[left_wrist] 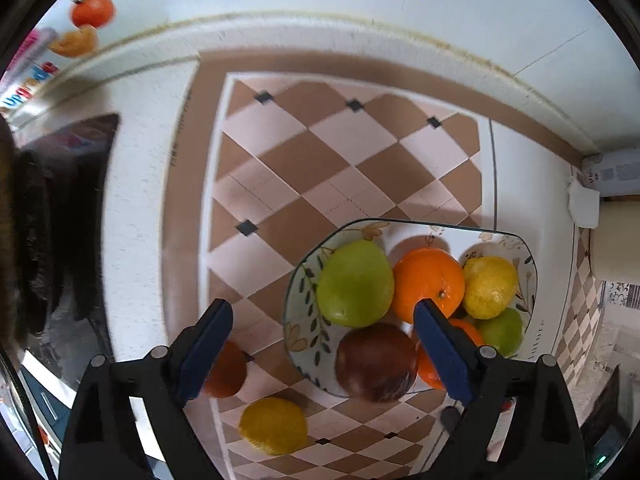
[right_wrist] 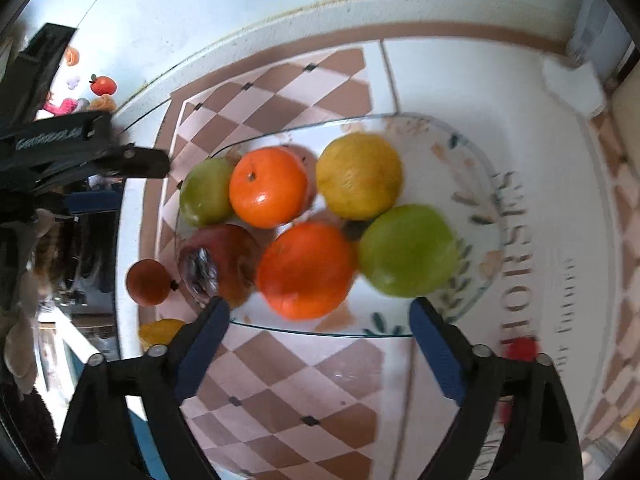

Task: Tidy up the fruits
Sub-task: 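Place both fruits on the white plate and open both tools, then lift both tools away from the plate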

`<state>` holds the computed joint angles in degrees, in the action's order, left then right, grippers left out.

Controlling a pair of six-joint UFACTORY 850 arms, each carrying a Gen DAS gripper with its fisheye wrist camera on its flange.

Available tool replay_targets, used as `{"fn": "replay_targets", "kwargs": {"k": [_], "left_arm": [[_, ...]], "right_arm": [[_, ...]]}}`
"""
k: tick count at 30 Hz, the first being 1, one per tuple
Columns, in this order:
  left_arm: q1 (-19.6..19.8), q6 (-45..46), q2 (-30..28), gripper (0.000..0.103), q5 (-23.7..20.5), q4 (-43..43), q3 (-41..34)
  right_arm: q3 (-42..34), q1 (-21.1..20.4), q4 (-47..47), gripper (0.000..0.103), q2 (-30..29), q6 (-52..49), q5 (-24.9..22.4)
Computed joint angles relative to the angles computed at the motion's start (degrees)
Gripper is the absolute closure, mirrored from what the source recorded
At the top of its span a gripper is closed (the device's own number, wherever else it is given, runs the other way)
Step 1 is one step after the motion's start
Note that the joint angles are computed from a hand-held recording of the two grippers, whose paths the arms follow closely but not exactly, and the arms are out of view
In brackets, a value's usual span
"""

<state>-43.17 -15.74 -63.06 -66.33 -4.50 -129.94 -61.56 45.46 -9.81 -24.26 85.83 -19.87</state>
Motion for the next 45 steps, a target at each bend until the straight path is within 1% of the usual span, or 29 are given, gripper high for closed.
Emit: {"fn": "replay_targets", "kwargs": {"k": [4,6,7,9,12,16,18,26,34,40,45], "left_arm": [[-0.85,-2.60,8.72,0.010,7.53,5.58,11.88],[-1.45,-4.32,12.05,0.010,10.38,8.46,16.07],[-1.68,-4.67,14.25,0.010,12.30,9.08,19.10],[-2.06,-5.07,16.24,0.010,13.75,9.47,21.36],[-2.56,-5.62,20.34,0.010,17.07,9.82,26.83],[-3.35,-5.69,24.53,0.010,20.21,9.35,32.45],[-3.76,-6.36,27.10,0.010,22.16,9.61,35.61],[-5.96,-10.46,34.95,0.010,27.08,13.52,43.71],[-8.07,-13.11,40.93,0.010,29.02,16.21,49.15],[-9.04,-14.66,45.30,0.010,30.52,16.46,52.15],[-9.74,-16.32,47.70,0.010,31.09,17.77,53.62]], "right_arm": [[-0.55,1.42,-6.03,0.009,1.94,5.33,-6.51],[-0.57,1.93,-7.57,0.009,2.85,6.86,-8.80],[1.01,1.77,-8.08,0.008,4.49,7.13,-9.08],[0.87,1.95,-8.76,0.008,5.26,7.75,-10.49],[0.97,2.69,-10.52,0.008,6.73,9.76,-12.67],[0.50,4.37,-13.54,0.008,8.23,13.62,-16.15],[0.58,4.97,-14.32,0.008,8.99,14.63,-17.16],[1.08,9.20,-17.72,0.008,12.81,20.16,-22.59],[-0.71,14.03,-21.52,0.008,16.02,24.29,-30.40],[-2.92,17.61,-23.95,0.008,17.59,26.21,-34.96],[-4.77,19.88,-25.53,0.008,18.23,27.29,-38.29]]}}
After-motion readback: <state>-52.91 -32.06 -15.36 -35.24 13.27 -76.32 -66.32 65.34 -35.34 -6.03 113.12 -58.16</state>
